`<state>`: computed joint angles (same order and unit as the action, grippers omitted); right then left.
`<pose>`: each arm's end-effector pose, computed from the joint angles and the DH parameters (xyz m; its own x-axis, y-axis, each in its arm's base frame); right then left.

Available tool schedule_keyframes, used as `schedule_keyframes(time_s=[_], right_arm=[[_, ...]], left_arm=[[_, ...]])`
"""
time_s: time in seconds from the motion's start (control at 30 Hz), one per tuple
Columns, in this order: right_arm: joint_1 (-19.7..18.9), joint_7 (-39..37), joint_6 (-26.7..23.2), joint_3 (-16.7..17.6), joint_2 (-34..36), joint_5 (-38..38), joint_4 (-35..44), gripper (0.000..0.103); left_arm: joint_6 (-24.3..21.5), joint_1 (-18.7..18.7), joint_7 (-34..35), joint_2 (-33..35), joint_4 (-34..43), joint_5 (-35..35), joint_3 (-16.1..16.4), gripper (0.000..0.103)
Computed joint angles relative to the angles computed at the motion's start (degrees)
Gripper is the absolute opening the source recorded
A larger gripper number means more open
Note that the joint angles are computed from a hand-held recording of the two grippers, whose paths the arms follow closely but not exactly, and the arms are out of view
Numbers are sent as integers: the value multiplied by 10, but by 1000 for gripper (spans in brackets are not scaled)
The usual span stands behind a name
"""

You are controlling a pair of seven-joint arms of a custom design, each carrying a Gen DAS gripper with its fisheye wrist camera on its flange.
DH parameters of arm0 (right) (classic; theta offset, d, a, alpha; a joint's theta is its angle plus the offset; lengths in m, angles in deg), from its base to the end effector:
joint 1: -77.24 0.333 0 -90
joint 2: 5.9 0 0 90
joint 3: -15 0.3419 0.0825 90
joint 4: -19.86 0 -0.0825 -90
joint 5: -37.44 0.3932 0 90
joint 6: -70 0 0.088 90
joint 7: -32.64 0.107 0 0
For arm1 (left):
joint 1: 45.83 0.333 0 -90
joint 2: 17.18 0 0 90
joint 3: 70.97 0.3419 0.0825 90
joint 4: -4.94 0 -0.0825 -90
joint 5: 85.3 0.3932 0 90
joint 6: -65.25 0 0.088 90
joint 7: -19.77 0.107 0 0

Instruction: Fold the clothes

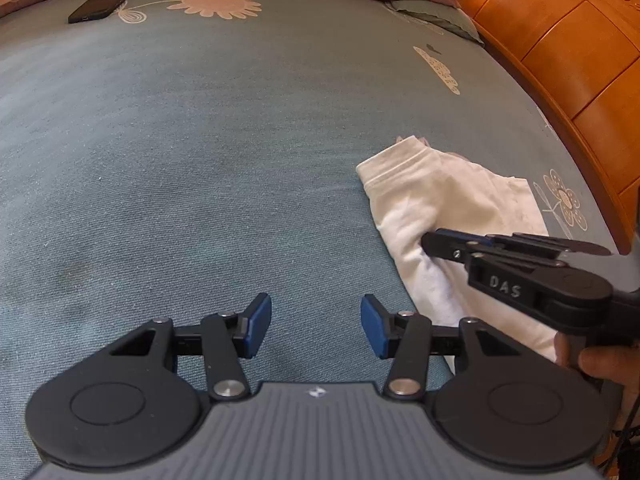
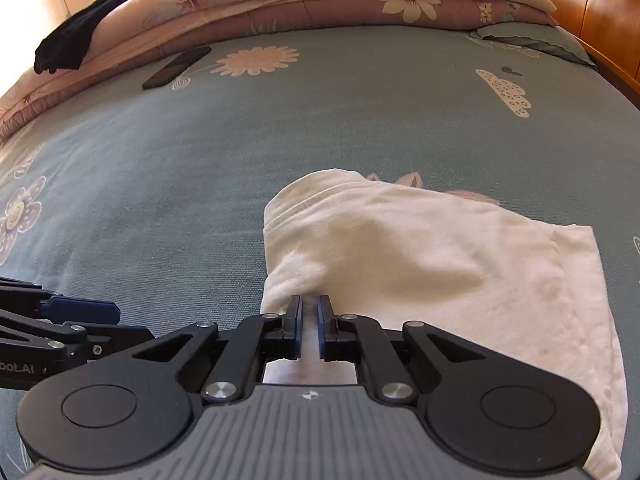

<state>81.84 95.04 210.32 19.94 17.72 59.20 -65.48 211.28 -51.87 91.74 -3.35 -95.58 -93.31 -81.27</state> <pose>0.7334 0.1116 0.5188 0.4281 -0.8949 -0.1262 -0.7609 -0.2816 -0.5845 0.6604 -0.1799 0.5157 0.0568 -0.9455 0.3206 -0.8763 -0.2011 -0.4378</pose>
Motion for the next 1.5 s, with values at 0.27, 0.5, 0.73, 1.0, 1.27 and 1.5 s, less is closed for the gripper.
schedule_keyframes(time_s=[0.27,0.5,0.73,1.0,1.27,1.5], right_arm=[[2,0,57,-6,9,7,27,12],[4,55,-8,-8,63,-42,97,11],[18,65,-12,-8,118,-66,170,12],[-45,22,-10,19,56,8,118,18],[-94,-31,-78,3,93,41,168,20],[-117,23,-83,0,143,69,213,3]], left_arm=[[1,0,3,6,3,-15,-4,49],[-2,-1,1,5,5,-7,-1,49],[-8,0,-18,1,-1,-3,3,49],[1,2,51,3,14,-1,-11,49],[81,28,330,103,122,-165,-103,49],[52,50,350,148,151,-224,-118,40]])
